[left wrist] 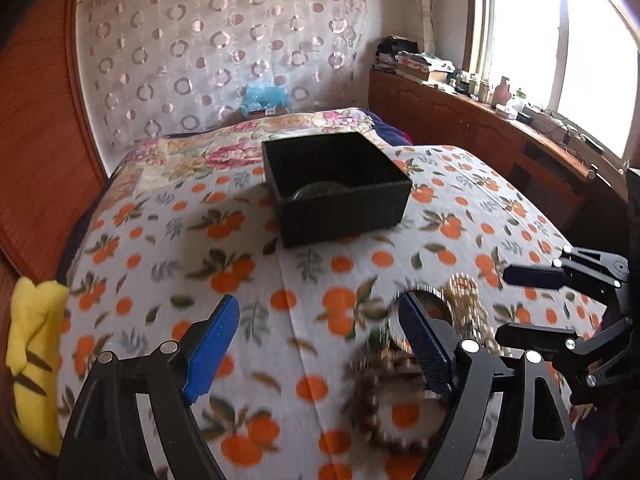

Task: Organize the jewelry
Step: 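Lower the right gripper onto the silver flower hairpins and close it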

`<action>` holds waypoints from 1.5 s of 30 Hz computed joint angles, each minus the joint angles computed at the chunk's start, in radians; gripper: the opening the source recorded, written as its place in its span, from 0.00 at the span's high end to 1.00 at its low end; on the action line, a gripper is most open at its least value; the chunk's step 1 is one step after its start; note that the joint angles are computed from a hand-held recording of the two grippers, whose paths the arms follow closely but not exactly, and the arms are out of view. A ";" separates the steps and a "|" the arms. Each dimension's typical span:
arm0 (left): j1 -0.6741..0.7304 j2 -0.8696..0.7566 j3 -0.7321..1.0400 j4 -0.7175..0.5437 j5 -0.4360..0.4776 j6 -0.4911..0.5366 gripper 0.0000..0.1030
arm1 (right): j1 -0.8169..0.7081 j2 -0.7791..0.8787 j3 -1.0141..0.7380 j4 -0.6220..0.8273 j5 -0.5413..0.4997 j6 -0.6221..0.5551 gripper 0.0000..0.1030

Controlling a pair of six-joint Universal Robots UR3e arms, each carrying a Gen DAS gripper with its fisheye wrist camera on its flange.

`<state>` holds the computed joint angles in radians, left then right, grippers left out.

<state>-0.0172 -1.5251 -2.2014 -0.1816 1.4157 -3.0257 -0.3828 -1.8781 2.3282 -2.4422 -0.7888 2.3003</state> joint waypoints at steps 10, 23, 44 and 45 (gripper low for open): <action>0.071 0.171 -0.189 -0.004 -0.038 0.016 0.24 | 0.139 0.062 0.001 -0.107 -0.122 0.023 0.25; 0.098 0.194 -0.235 -0.008 -0.076 0.020 0.24 | 0.274 0.179 -0.019 -0.276 -0.288 0.066 0.38; 0.020 0.108 -0.176 -0.043 -0.100 0.021 0.56 | 0.066 0.018 0.010 -0.134 -0.143 -0.001 0.43; 0.007 0.096 -0.167 -0.042 -0.091 0.019 0.60 | 0.056 0.013 0.011 -0.128 -0.139 -0.003 0.43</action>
